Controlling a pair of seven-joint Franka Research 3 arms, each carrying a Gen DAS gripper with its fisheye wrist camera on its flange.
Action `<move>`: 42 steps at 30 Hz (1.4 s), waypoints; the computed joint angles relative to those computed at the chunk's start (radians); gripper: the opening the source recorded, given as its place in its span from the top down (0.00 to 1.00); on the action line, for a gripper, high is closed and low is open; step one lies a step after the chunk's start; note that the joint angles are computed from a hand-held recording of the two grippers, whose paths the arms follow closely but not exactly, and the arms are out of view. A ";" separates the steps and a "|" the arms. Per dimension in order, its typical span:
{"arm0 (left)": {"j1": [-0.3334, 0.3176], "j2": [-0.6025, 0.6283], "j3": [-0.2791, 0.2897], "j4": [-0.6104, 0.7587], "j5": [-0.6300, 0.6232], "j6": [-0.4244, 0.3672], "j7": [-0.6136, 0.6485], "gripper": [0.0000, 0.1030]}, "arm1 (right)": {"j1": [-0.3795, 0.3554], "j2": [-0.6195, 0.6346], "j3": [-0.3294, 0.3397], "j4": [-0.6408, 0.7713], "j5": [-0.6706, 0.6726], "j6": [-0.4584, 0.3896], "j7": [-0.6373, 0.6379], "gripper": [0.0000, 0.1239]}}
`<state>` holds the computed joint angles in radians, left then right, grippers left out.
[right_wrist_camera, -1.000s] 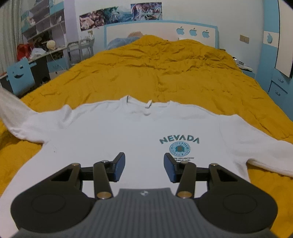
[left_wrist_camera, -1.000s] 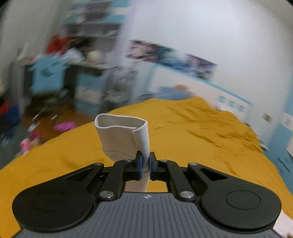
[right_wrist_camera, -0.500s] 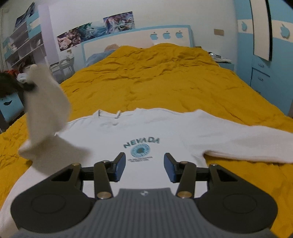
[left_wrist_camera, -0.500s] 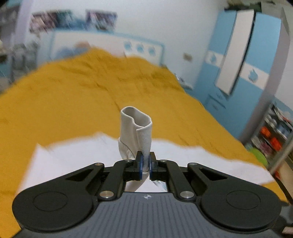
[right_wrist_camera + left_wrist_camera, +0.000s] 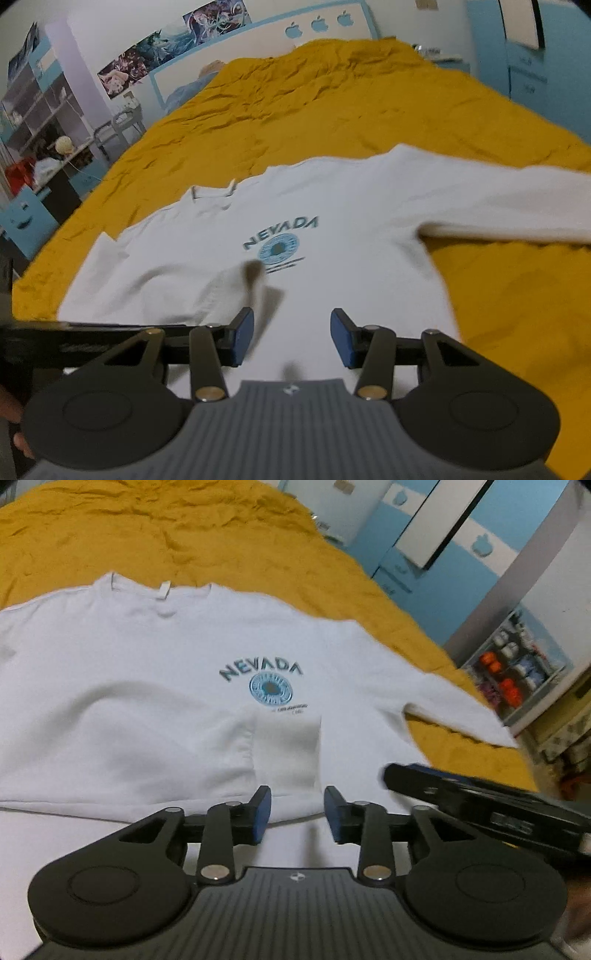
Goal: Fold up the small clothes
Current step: 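Carry the sleeve across the sweatshirt body with the left gripper and release, then grasp the other sleeve with the right gripper and fold it across the body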
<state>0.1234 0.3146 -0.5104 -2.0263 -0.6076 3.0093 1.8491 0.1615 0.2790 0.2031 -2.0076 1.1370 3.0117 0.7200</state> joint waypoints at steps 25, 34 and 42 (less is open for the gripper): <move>-0.008 -0.206 0.427 -0.301 0.748 0.055 -0.673 0.49 | 0.068 0.188 -0.026 0.237 -0.478 -0.058 0.561 1.00; -0.115 -0.068 0.547 -0.199 0.837 0.139 -0.859 0.49 | 0.054 0.255 0.023 0.512 -0.571 -0.045 0.473 1.00; -0.124 -0.053 0.571 -0.189 0.954 0.139 -0.932 0.66 | 0.041 0.267 -0.031 0.564 -0.552 -0.009 0.492 1.00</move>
<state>-0.0003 0.2619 0.0609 -2.2149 0.3468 3.1482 0.9172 0.2029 0.5463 0.1725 -1.4436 0.5854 3.0029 1.2121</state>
